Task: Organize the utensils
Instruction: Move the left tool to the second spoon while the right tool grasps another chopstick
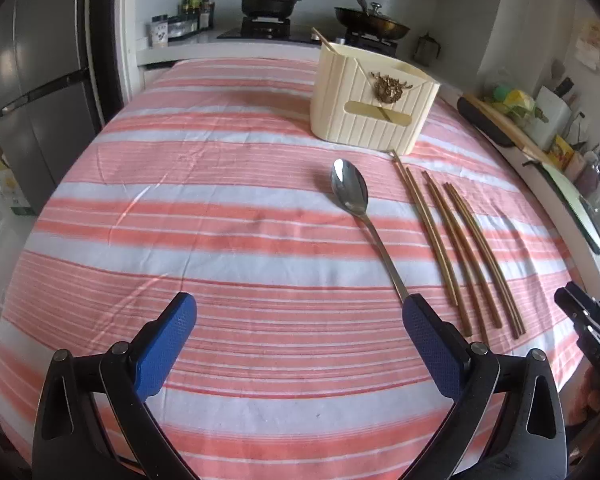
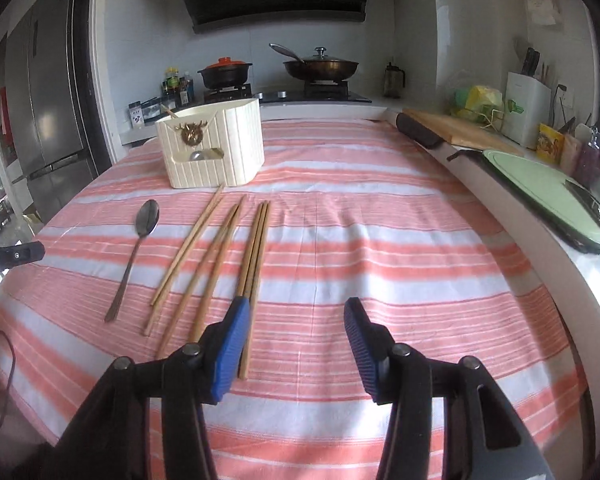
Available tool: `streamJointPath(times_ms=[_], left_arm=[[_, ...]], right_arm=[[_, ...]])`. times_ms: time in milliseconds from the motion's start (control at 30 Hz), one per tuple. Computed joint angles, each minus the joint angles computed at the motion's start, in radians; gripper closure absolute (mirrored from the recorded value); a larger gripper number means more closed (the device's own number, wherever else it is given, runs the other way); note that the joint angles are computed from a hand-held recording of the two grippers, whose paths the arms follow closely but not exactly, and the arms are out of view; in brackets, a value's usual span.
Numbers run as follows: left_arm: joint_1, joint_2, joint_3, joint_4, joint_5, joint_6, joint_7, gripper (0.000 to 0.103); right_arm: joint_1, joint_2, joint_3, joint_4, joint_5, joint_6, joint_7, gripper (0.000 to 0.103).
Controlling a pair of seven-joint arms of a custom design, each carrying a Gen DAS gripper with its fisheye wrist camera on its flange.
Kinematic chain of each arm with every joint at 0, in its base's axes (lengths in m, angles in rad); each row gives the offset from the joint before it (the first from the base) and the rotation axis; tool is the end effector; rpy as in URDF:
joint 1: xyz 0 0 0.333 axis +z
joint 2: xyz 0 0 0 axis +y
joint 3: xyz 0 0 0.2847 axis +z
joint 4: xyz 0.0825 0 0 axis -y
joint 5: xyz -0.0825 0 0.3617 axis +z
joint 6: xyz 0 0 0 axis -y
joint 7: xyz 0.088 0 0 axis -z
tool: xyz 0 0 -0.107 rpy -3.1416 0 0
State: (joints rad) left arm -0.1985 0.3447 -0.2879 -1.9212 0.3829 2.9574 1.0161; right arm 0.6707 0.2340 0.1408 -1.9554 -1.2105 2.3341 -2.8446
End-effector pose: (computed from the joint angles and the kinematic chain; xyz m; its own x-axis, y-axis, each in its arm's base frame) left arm 0.5585 -0.3065 0.3853 -0.2819 -0.9461 0.1594 -0.7619 0.1198 -0.6365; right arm 0.4248 0.4204 0.3646 -0.2202 -0.9750 -0.0310 -0.6087 0.1622 -0.7766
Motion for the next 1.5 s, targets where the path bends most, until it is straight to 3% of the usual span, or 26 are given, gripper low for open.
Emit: streamJointPath(times_ms=[167,300,400,633,833,967,1133,1233,1267,1300,1500], left_arm=[[-0.002,0.000,0.007,-0.015,0.004,0.027,-0.021,0.000],[0.030,0.012,-0.030,-0.012,-0.033,0.031,-0.003,0.000],[0.025,0.036,-0.038,0.015,-0.042,0.006,0.007,0.000],[-0.034,0.081,0.008,0.087,0.007,-0.040,-0.025,0.001],[-0.051,0.081,0.025,0.088,0.035,-0.046,-0.053,0.001],[-0.055,0.080,0.030,0.087,0.053,-0.055,-0.063,0.001],[-0.057,0.092,0.031,0.104,0.059,-0.065,-0.068,0.001],[-0.065,0.108,0.036,0.128,0.065,-0.076,-0.073,0.001],[-0.068,0.116,0.037,0.137,0.067,-0.079,-0.074,0.001],[-0.071,0.123,0.040,0.147,0.070,-0.083,-0.077,0.001],[-0.091,0.220,0.022,0.283,0.047,-0.126,-0.063,0.001]], right_arm=[[-0.003,0.016,-0.008,0.013,-0.009,0.022,0.029,0.053],[-0.006,0.038,-0.013,0.036,-0.002,0.033,0.009,0.053],[-0.026,0.052,-0.020,0.040,0.040,0.097,-0.028,0.053],[-0.081,0.082,-0.043,0.052,0.159,0.257,-0.122,0.074],[-0.116,0.143,-0.055,0.105,0.291,0.377,-0.258,0.079],[-0.116,0.206,-0.049,0.178,0.403,0.321,-0.405,0.085],[-0.111,0.232,-0.052,0.224,0.480,0.283,-0.531,0.086],[-0.102,0.249,-0.045,0.276,0.535,0.191,-0.629,0.086],[-0.101,0.264,-0.036,0.309,0.568,0.125,-0.676,0.086],[-0.090,0.261,-0.047,0.309,0.558,0.116,-0.679,0.090],[-0.053,0.251,-0.076,0.291,0.516,0.117,-0.632,0.089]])
